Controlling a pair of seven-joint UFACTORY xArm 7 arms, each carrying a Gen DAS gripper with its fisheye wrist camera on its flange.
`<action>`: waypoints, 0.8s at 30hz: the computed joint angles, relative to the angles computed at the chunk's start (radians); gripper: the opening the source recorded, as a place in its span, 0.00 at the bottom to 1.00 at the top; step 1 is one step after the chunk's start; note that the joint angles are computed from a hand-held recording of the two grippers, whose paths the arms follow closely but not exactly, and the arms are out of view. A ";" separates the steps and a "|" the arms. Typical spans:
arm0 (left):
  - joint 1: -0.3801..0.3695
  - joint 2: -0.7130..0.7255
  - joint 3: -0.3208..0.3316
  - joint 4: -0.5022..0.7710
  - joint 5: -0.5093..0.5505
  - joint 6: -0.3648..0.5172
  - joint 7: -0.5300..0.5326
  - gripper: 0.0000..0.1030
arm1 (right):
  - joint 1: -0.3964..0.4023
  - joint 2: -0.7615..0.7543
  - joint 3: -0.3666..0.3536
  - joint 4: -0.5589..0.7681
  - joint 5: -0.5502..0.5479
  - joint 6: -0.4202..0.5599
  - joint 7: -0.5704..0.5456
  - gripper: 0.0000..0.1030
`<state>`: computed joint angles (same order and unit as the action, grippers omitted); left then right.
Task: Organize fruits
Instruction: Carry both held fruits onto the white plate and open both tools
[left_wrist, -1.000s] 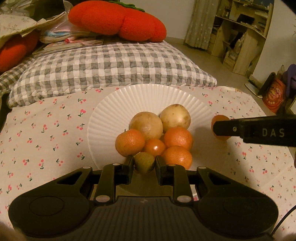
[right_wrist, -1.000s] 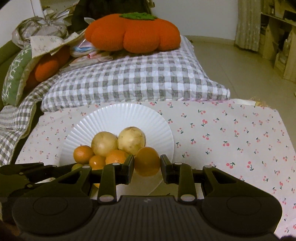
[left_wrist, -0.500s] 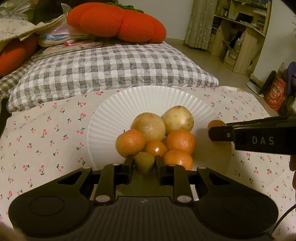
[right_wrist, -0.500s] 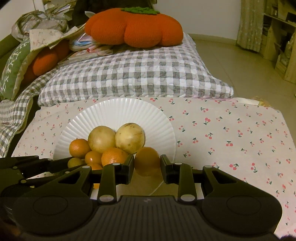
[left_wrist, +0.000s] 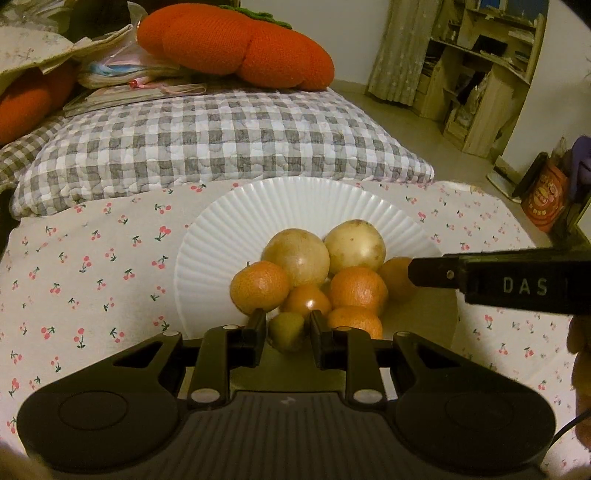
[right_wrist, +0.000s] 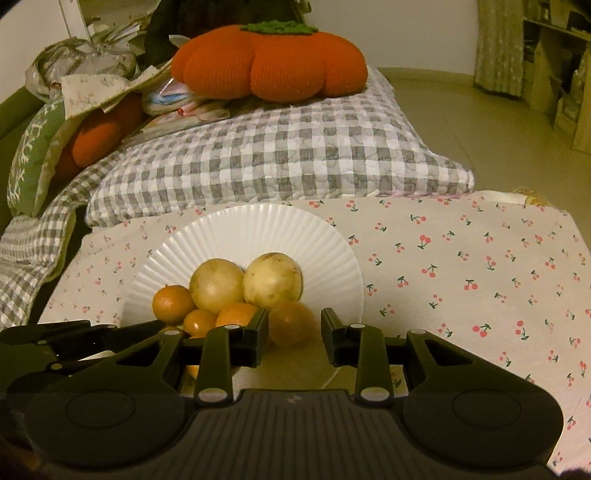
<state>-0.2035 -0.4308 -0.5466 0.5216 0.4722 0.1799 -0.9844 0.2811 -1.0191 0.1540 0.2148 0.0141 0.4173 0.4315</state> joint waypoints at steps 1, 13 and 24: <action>-0.010 -0.006 0.010 -0.004 -0.009 -0.003 0.000 0.11 | -0.001 -0.004 0.001 0.000 0.001 0.004 0.003 0.28; -0.123 -0.119 0.114 -0.067 -0.192 0.005 0.094 0.12 | 0.040 -0.086 -0.004 0.001 0.015 0.046 -0.001 0.29; -0.162 -0.297 0.128 -0.125 -0.267 0.143 0.093 0.22 | 0.094 -0.222 0.043 -0.008 0.031 0.122 0.036 0.63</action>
<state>-0.3653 -0.7282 -0.4188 0.3963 0.2052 0.3227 -0.8916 0.3751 -1.2409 0.1974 0.2069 0.0448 0.5392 0.4670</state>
